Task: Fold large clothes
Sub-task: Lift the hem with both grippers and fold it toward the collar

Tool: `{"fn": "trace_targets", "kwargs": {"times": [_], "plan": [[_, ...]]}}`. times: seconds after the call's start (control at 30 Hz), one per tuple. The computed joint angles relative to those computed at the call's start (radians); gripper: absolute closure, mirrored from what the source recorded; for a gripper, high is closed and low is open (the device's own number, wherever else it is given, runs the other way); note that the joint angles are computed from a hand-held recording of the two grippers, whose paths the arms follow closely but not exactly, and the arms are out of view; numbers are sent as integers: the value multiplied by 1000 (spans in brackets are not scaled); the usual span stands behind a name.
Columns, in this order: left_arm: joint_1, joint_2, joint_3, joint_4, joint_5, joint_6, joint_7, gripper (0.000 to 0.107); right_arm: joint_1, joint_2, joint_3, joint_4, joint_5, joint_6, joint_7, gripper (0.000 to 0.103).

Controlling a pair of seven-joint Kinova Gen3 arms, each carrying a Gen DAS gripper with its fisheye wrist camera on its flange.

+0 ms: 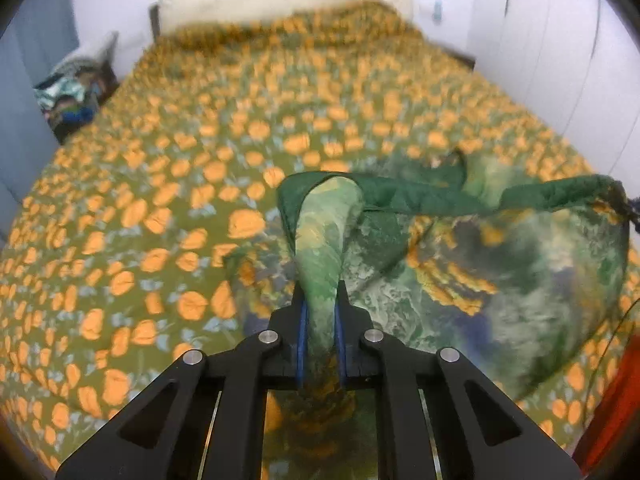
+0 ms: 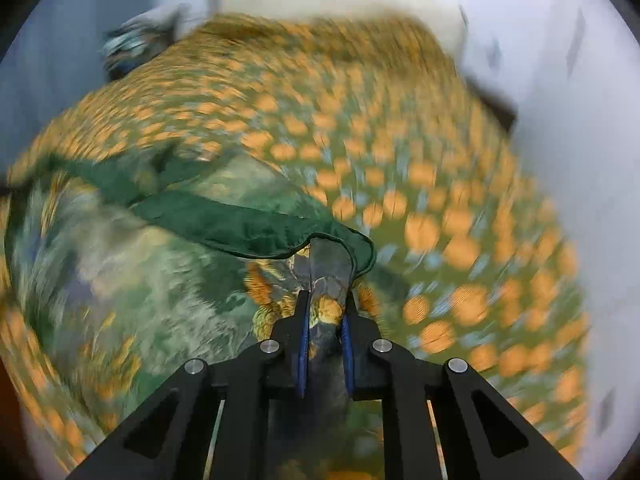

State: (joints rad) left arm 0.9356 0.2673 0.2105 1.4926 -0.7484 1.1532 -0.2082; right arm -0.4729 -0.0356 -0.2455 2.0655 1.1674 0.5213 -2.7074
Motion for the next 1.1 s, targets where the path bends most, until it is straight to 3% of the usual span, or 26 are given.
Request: {"fn": "trace_targets", "kwargs": {"times": [0.07,0.2,0.3,0.4,0.5,0.57,0.67,0.83,0.9,0.97,1.03,1.1], "plan": [[19,-12,18,-5,-67,36,56,98,-11,-64,-43,36,81,41,-81,90],[100,48,-56,-100,-214,132,80,98,-23,-86,-83,14,244,126,-244,91],[62,98,-67,-156,-266,143,82,98,-31,-29,-79,-55,366,184,-366,91],[11,166,-106,-210,-239,116,42,98,-53,64,-29,-139,423,204,-410,91],[-32,275,-142,-276,-177,111,-30,98,-54,196,17,-255,341,218,-328,91],[-57,339,-151,-299,-112,106,-68,97,5,289,4,-316,260,183,-272,91],[-36,392,-178,-243,-80,63,-64,96,75,424,-30,-383,138,165,-170,91],[-4,362,-226,-155,-75,-23,-3,92,-53,449,162,-337,111,51,-203,91],[-19,348,-225,-153,-53,-32,-10,83,-54,449,186,-345,68,21,-166,91],[-25,341,-219,-176,-33,-2,-13,58,-50,447,197,-358,19,7,-109,89],[-17,297,-228,-166,-11,18,18,39,-53,430,199,-353,-12,7,-84,82],[6,233,-231,-115,-34,12,90,35,3,381,141,-332,-47,1,-69,65]]}}
